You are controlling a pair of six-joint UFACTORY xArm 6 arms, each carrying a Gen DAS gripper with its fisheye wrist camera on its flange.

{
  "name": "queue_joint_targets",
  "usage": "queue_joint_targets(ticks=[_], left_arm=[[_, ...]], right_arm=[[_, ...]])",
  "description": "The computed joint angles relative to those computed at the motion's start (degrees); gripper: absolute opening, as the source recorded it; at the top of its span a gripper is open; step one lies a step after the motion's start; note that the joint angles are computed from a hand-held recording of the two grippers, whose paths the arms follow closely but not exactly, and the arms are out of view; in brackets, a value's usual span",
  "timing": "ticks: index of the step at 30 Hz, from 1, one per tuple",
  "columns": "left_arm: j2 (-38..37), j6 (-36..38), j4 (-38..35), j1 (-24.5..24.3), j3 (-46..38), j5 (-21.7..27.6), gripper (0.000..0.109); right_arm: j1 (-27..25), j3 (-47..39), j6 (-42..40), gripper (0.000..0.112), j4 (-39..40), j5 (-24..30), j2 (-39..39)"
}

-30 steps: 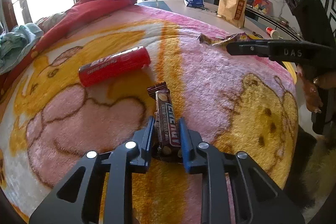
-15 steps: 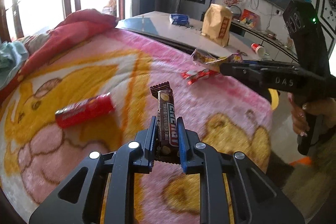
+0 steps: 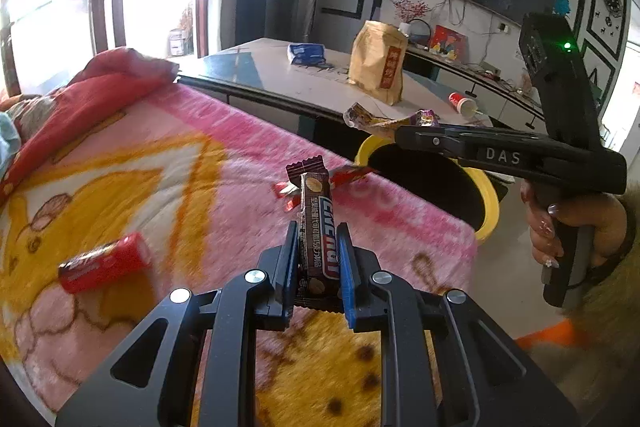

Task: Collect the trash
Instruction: 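Carry the candy bar and wrapper with both tools over the yellow-rimmed bin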

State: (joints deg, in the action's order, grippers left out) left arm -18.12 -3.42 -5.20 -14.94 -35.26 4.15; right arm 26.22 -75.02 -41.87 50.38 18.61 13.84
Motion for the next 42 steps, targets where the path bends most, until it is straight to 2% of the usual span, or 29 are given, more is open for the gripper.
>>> queue_joint_targets(ticks=[7,18,29,35,42], left_arm=[[4.4,1.7,-2.3,-3.1,-4.4,-1.0,0.018],[11.3,9.6,-11.0,-7.7,-11.8,-1.1,0.018],[18.0,16.6,-19.0,-11.1,-19.2,0.1,0.018],[21.4,18.7,-21.3,-12.2,-22.5,1.2,0.018],[25.5,19.4,-21.3,-13.0,-26.8,2.6,0.018]], right_arm=[[-3.1,0.2,2.7,0.018,0.0,-1.2,-0.1],[-7.4,1.2,7.0,0.018,-0.9,-3.4,0.3],[-11.1,2.4,15.0,0.018,-8.1,-6.5,1.2],[-13.3,2.1,22.1,0.018,-14.5,-6.0,2.7],[-14.9,1.2,22.7,0.018,-14.1,-4.3,3.9]])
